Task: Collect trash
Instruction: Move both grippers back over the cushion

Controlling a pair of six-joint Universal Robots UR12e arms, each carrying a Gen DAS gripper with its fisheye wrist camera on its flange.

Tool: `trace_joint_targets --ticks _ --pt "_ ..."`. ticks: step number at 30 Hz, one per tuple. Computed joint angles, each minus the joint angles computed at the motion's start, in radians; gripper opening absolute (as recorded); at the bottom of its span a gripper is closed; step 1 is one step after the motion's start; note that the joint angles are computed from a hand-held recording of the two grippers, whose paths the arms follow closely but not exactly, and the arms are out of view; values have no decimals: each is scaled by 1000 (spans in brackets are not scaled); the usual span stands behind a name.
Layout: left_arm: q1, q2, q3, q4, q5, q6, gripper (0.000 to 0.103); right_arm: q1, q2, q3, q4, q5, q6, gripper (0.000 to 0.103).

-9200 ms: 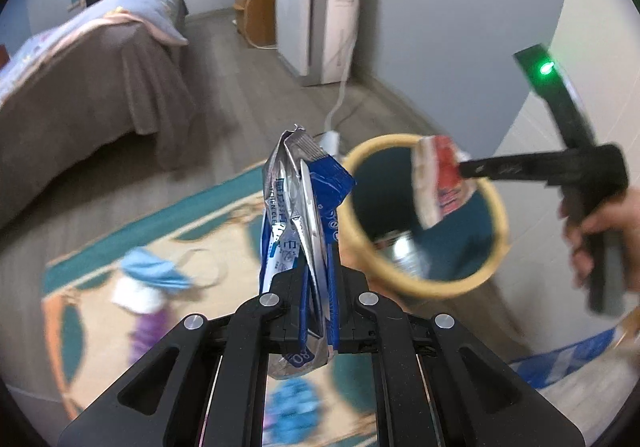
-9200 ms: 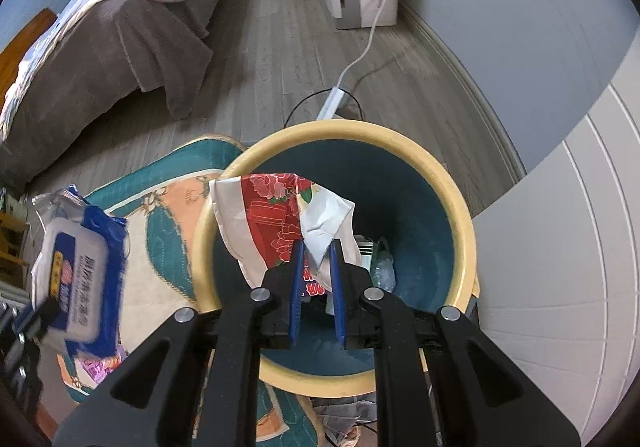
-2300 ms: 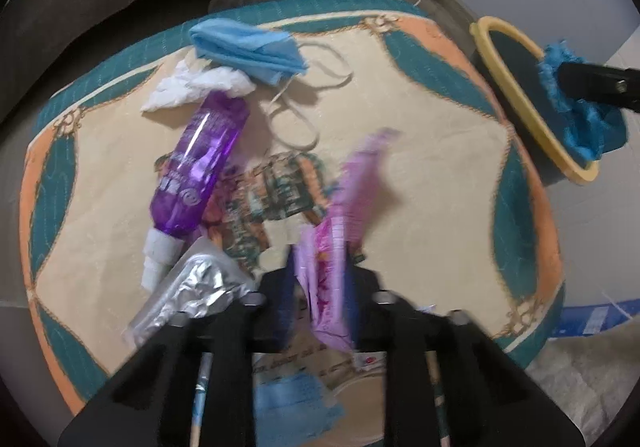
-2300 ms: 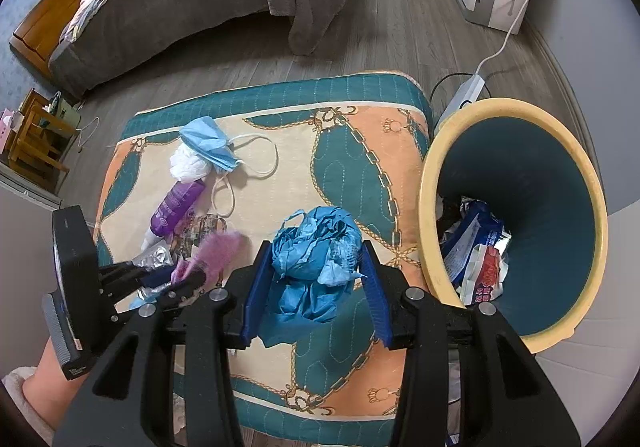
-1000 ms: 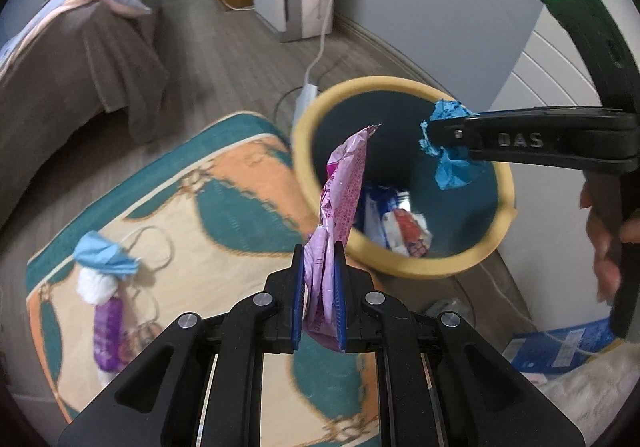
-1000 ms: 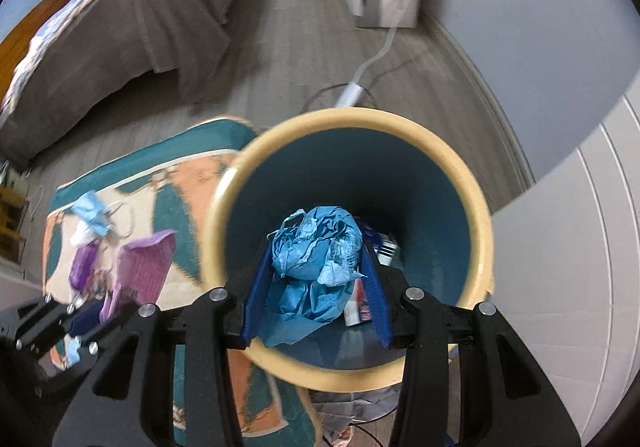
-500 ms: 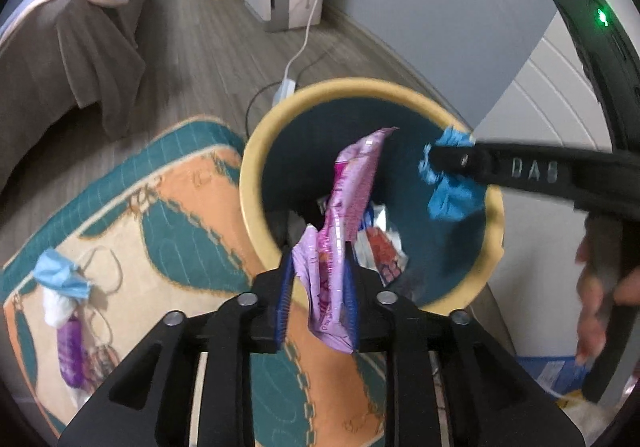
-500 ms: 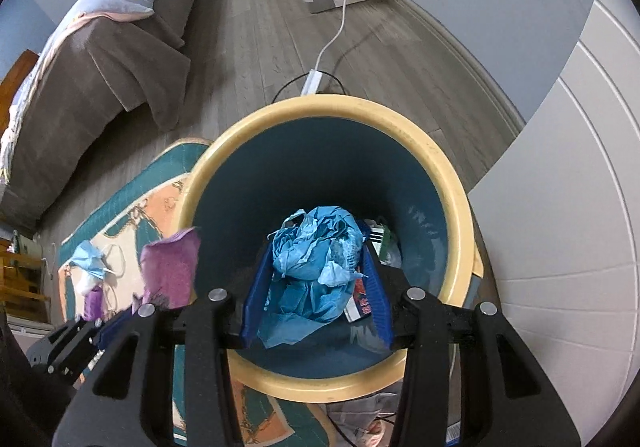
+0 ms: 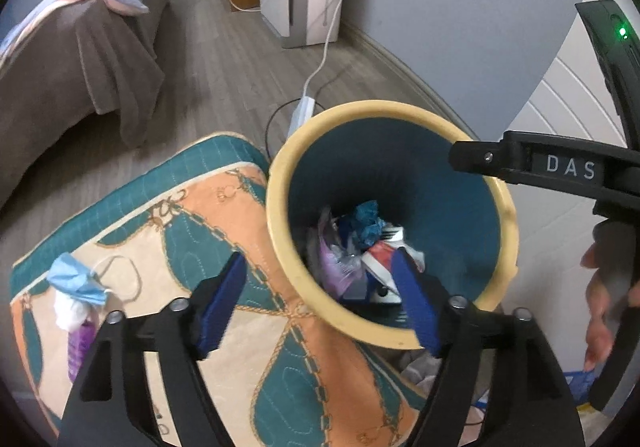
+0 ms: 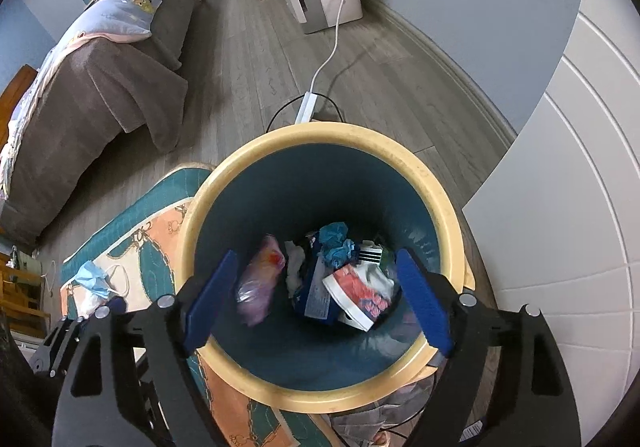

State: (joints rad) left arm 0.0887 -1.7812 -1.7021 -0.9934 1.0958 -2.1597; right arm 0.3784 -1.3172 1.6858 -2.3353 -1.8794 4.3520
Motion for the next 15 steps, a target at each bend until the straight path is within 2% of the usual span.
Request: trace_joint_targets --ticks 4,7,10,15 --pt "8 3 -2 4 3 10 80 1 3 -8 18 0 0 89" --pt "21 9 -11 36 -1 6 90 4 7 -20 34 -8 3 98" --pt "38 13 -19 70 -3 -18 94 9 10 -35 51 -11 -1 97" --pt "75 12 -5 86 5 -70 94 24 21 -74 76 -20 -15 97"
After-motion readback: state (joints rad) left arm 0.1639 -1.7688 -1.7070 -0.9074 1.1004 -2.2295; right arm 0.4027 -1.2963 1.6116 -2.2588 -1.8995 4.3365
